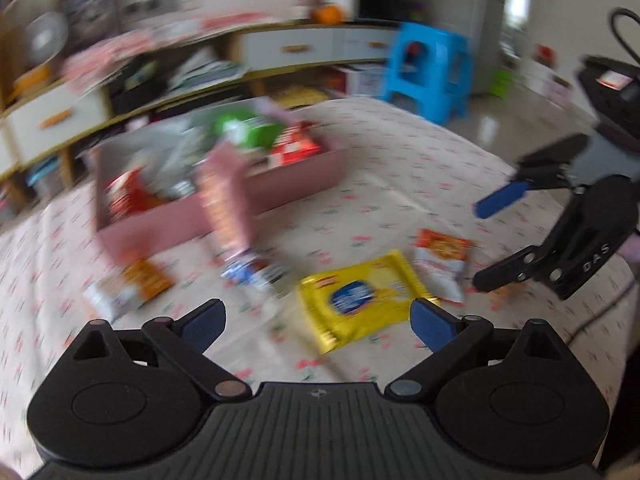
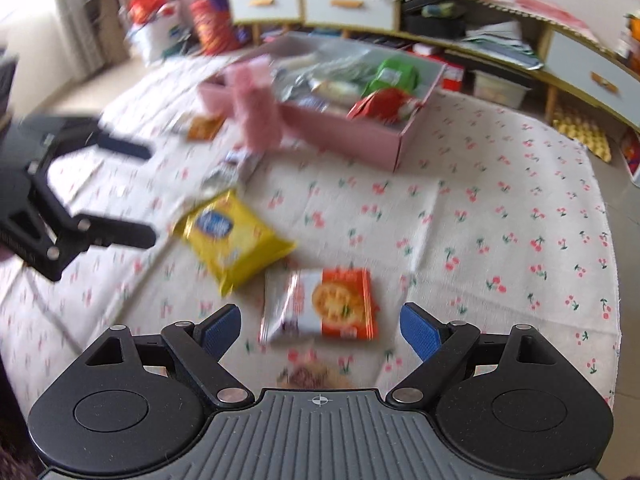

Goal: Organize snacks
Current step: 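Move both tools back over the yellow chip bag and brown biscuit packet, then grasp the yellow chip bag with the left tool while the right tool grasps the brown biscuit packet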

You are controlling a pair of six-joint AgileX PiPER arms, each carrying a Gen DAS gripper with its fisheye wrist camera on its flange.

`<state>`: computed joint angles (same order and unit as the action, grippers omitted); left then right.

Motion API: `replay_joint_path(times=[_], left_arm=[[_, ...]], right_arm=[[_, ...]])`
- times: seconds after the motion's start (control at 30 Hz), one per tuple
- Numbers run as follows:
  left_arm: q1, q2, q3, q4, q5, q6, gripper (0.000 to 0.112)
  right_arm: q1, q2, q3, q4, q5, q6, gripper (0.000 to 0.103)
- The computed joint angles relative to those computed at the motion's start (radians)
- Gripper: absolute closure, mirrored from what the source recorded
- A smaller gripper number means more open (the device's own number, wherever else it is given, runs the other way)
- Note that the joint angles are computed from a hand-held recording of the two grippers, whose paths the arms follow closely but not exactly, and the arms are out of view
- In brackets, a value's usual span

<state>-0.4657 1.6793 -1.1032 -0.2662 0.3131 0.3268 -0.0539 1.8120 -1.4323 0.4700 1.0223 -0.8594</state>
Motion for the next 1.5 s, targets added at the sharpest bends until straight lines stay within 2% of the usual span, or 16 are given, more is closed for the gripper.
replay_joint_path(times=[0.1,0.2,0.3,0.43,0.6,0.67,0.73,0.83,0.93,1.13,1.2,1.33,1.5], left_arm=[[-0.028,0.032,-0.042,-0.048,0.035,0.143,0.014],[-0.048,0.08,-0.118,-0.057,0.136,0.27,0.013],[-0.061,0.113,-0.16,-0.029,0.169,0.299,0.013],[-0.084,0.163,-0.219,0.08,0.186,0.229,0.014],[-0.103,0.214,-0.27,0.206,0.226,0.15,0.02],[-0.115,0.224,-0.275,0.281,0.225,0.084,0.019],[-0.114,0.226,-0.281,0.293,0.219,0.046,0.02],[-0.118,0.241,-0.299,0.345,0.213,-0.052,0.024],[-0.131,0.26,-0.312,0.453,0.197,-0.215,0.025],[-0.13,0.282,-0.359,0.601,0.257,-0.457,0.035],[-0.117,0.287,-0.373,0.584,0.287,-0.477,0.037],[-0.081,0.264,-0.362,0.456,0.293,-0.406,0.042],[-0.054,0.26,-0.38,0.318,0.336,-0.359,0.057]], right_arm=[[-0.02,0.003,0.003,0.0,0.042,-0.06,0.014],[-0.023,0.004,0.015,-0.024,0.058,-0.101,0.014],[-0.017,0.0,0.035,-0.06,0.061,-0.147,0.014],[-0.014,0.0,0.055,-0.08,0.048,-0.198,0.014],[-0.021,0.011,0.038,-0.075,0.05,-0.206,0.014],[-0.025,0.016,0.033,-0.07,0.048,-0.206,0.014],[-0.025,0.019,0.03,-0.07,0.038,-0.204,0.014],[-0.023,0.02,0.031,-0.074,0.015,-0.193,0.014],[-0.018,0.02,0.033,-0.09,-0.023,-0.161,0.014],[-0.02,0.03,0.023,-0.141,-0.091,-0.07,0.015],[-0.025,0.034,0.013,-0.155,-0.096,-0.043,0.015],[-0.037,0.045,-0.024,-0.148,-0.04,-0.028,0.016],[-0.018,0.04,-0.042,-0.181,0.02,-0.014,0.017]])
